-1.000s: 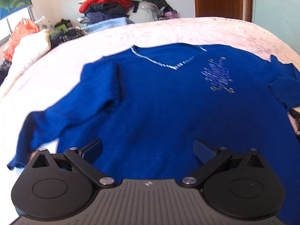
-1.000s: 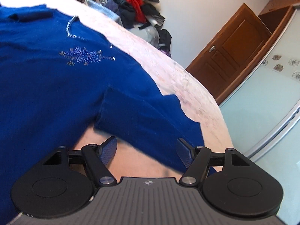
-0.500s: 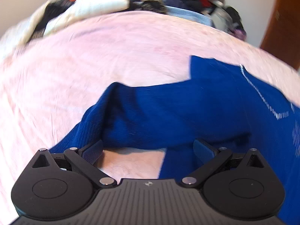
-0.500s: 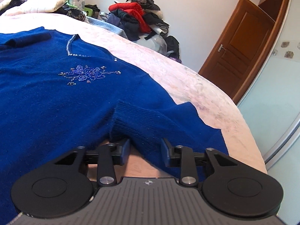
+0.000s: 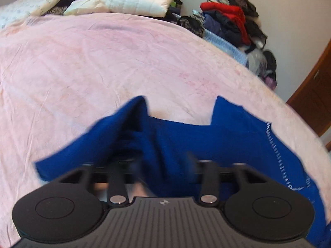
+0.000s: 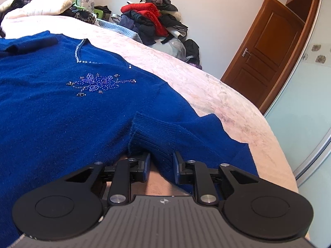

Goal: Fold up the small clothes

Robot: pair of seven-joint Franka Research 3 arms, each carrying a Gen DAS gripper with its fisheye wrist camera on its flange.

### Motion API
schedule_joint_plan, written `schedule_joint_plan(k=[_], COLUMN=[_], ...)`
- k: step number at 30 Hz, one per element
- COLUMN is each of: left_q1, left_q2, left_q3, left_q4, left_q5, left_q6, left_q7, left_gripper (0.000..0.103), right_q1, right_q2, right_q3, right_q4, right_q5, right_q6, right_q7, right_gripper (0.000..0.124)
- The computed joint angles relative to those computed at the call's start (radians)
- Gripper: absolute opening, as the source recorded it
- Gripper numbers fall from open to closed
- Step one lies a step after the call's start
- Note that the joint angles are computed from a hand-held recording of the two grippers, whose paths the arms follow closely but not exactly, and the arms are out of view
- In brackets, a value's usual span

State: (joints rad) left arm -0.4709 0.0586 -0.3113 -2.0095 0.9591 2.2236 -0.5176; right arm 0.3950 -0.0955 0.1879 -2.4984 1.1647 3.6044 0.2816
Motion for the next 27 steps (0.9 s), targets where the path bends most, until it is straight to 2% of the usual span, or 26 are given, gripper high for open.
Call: schedule_joint_plan(k=[3,4,8,11,13,15,18,20,22,23,24,25,26,27], left_q1=[-0.005,-0.011,-0.044,-0.035,-0.015,0.01,0.063,0.083,0.089,0.088,0.082,0.072,0.057,0.038], left_q2=[0.007,0.005,0.005,-0.033,-0.059,-0.077,-0.161,-0.214,-0.225,-0.22,-0.199,-0.182,-0.162,-0.134], left_q3=[0.002,-0.001,-0.018,-0.012,-0.008,-0.001,0.022,0.013,-0.015,-0.029,-0.046,-0.062,-0.079,-0.097], left_q4=[0.01,0.014,0.053,0.031,0.01,-0.006,-0.069,-0.112,-0.11,-0.1,-0.073,-0.05,-0.029,-0.001], left_q5=[0.027,0.04,0.088,0.072,0.047,0.013,-0.106,-0.136,-0.129,-0.118,-0.103,-0.08,-0.038,0.014], left_q6=[-0.032,-0.064,-0.318,-0.443,-0.539,-0.621,-0.579,-0.534,-0.533,-0.537,-0.546,-0.554,-0.563,-0.579], left_q7=[0.002,0.009,0.084,0.145,0.164,0.208,0.267,0.254,0.245,0.249,0.256,0.261,0.264,0.277], left_gripper=[0.012,0.012,0.011,0.011,0.011,0.013,0.014,0.015,0.024,0.043,0.075,0.088,0.096,0.095], right_q1=[-0.002,-0.004,-0.01,-0.003,0.044,0.118,0.259,0.348,0.415,0.437,0.452,0.457,0.451,0.437], right_q2=[-0.013,-0.021,-0.062,-0.087,-0.109,-0.13,-0.163,-0.186,-0.211,-0.223,-0.235,-0.246,-0.254,-0.259], right_q3=[-0.012,-0.017,-0.057,-0.108,-0.204,-0.334,-0.568,-0.717,-0.838,-0.887,-0.928,-0.958,-0.977,-0.986], right_q4=[-0.019,-0.029,-0.086,-0.118,-0.144,-0.164,-0.183,-0.187,-0.187,-0.185,-0.183,-0.182,-0.18,-0.177], right_q5=[-0.053,-0.08,-0.258,-0.396,-0.547,-0.708,-0.944,-1.07,-1.16,-1.191,-1.217,-1.232,-1.241,-1.243], right_q6=[-0.01,-0.018,-0.035,-0.052,-0.07,-0.075,-0.071,-0.056,-0.037,-0.023,-0.006,0.014,0.033,0.048], right_q7=[0.069,0.104,0.327,0.496,0.674,0.865,1.145,1.3,1.424,1.476,1.522,1.562,1.595,1.62], right_gripper=[0.014,0.013,0.008,0.008,0.008,0.008,0.008,0.008,0.008,0.008,0.009,0.009,0.009,0.009])
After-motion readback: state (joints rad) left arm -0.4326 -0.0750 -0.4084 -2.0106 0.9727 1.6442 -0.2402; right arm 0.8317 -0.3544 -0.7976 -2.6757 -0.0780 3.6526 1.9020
